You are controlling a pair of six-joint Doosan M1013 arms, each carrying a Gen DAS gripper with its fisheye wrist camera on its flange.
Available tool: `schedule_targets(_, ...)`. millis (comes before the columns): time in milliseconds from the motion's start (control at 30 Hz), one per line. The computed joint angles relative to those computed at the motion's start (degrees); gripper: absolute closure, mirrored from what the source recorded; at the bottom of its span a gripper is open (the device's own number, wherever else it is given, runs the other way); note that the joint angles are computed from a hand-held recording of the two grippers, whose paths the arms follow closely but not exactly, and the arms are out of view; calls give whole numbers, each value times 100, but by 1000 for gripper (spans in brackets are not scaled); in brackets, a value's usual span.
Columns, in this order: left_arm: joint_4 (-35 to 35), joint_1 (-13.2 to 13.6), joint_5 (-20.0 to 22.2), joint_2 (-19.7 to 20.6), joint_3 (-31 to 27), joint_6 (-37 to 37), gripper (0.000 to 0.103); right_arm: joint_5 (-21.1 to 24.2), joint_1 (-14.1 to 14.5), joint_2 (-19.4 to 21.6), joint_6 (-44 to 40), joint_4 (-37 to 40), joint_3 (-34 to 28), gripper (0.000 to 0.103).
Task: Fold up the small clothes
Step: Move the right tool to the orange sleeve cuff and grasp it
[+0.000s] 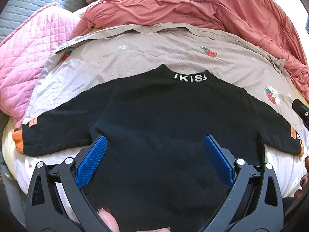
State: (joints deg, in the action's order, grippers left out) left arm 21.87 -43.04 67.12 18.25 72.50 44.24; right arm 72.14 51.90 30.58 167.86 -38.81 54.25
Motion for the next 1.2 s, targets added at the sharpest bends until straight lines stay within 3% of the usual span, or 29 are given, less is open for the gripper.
schedule_targets(167,120,-1,51,210,-207,11,9,-288,-189,-174,497,241,363,4)
schedule_targets(500,-191,2,64,625,-509,288,9,333,-422,-513,1079,-12,1141,4)
schedule_targets(633,-260,-21,35,699,-516,305,9,802,-494,-625,1172,-229,1400,4)
schedule_targets(800,-204,-57,9,753,-472,317,9,916,-647,-918,1692,-110,1868,4)
schedule_targets(900,-253,-46,-31,753,-430,341,9,1228,-748,-1058,1942,14,2072,4)
schedule_targets(1200,-236,-96,-169,880,-453,546,9,1188,-997,-1493,2871,619,2747,4)
